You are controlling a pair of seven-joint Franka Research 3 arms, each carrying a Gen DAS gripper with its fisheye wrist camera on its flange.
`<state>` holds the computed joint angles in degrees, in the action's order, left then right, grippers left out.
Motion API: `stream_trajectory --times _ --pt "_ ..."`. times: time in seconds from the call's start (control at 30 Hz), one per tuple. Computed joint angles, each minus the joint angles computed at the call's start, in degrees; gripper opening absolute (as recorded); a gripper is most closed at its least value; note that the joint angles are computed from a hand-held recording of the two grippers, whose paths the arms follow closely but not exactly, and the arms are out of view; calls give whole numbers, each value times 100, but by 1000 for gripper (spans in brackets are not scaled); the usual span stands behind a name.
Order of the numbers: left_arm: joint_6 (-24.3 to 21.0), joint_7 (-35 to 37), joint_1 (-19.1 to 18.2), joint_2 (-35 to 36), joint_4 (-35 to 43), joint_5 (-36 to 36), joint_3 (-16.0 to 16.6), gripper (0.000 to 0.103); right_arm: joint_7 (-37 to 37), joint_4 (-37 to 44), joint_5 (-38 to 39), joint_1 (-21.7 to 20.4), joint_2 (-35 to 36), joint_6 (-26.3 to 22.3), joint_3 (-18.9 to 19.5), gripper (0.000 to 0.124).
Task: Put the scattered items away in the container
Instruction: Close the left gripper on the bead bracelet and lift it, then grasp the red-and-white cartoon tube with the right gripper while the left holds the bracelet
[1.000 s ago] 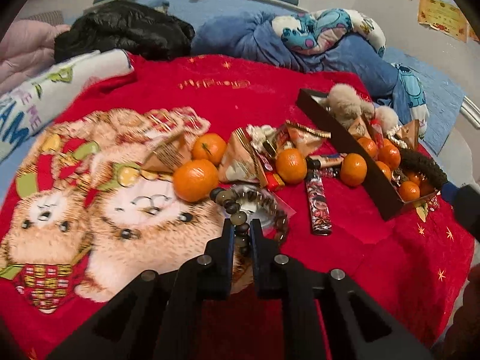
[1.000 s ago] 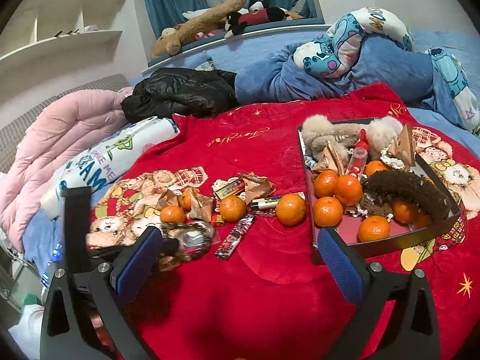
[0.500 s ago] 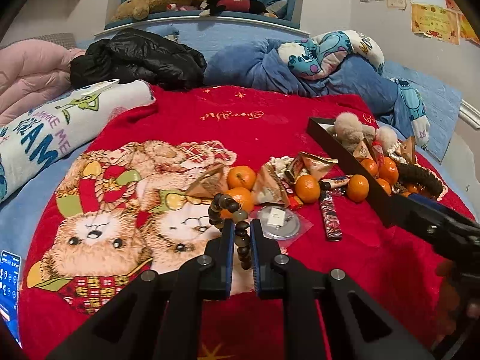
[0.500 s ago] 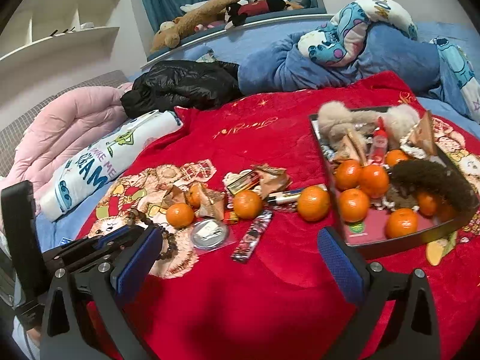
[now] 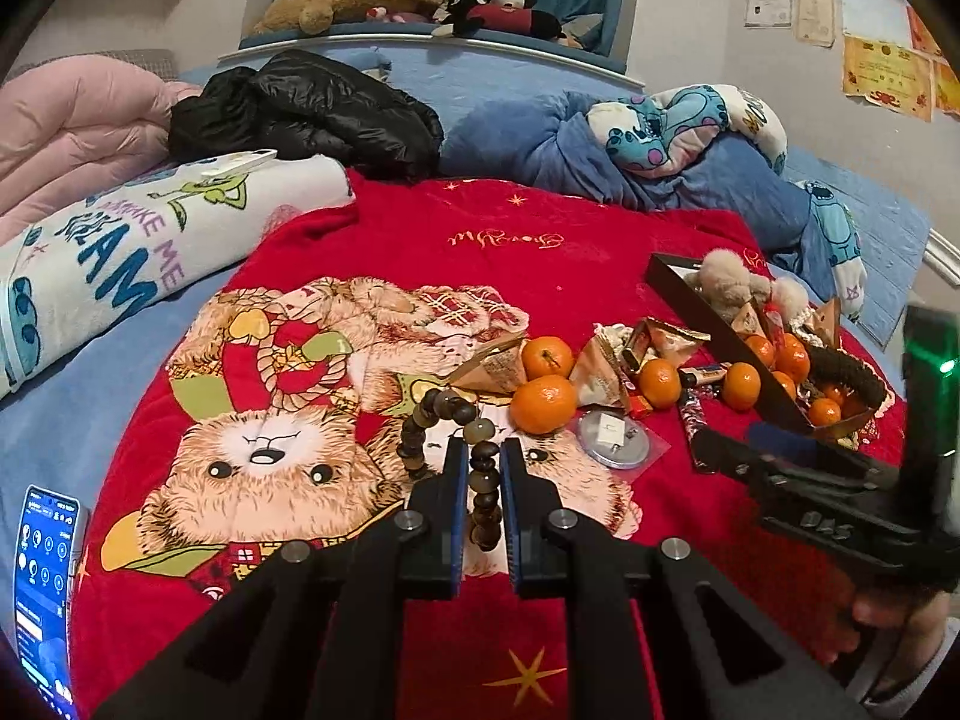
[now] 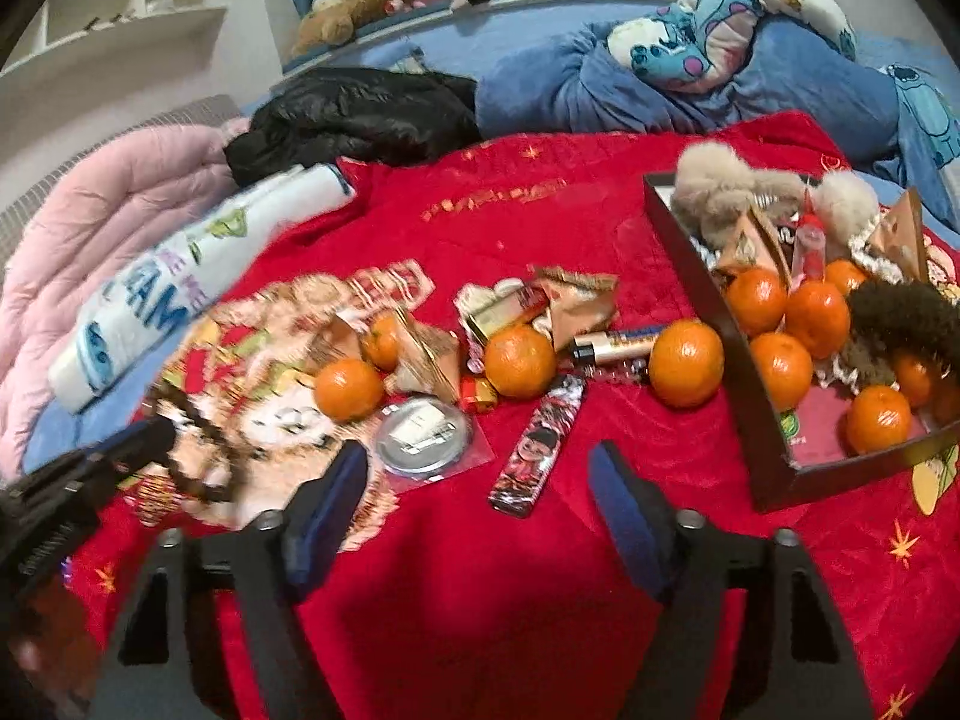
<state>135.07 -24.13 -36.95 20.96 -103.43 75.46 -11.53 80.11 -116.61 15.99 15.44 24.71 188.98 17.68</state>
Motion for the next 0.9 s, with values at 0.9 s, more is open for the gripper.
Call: stream_trajectory --times 0.9 --pt "217 142 -87 181 267 -74 59 11 331 250 426 345 202 -90 -387 22"
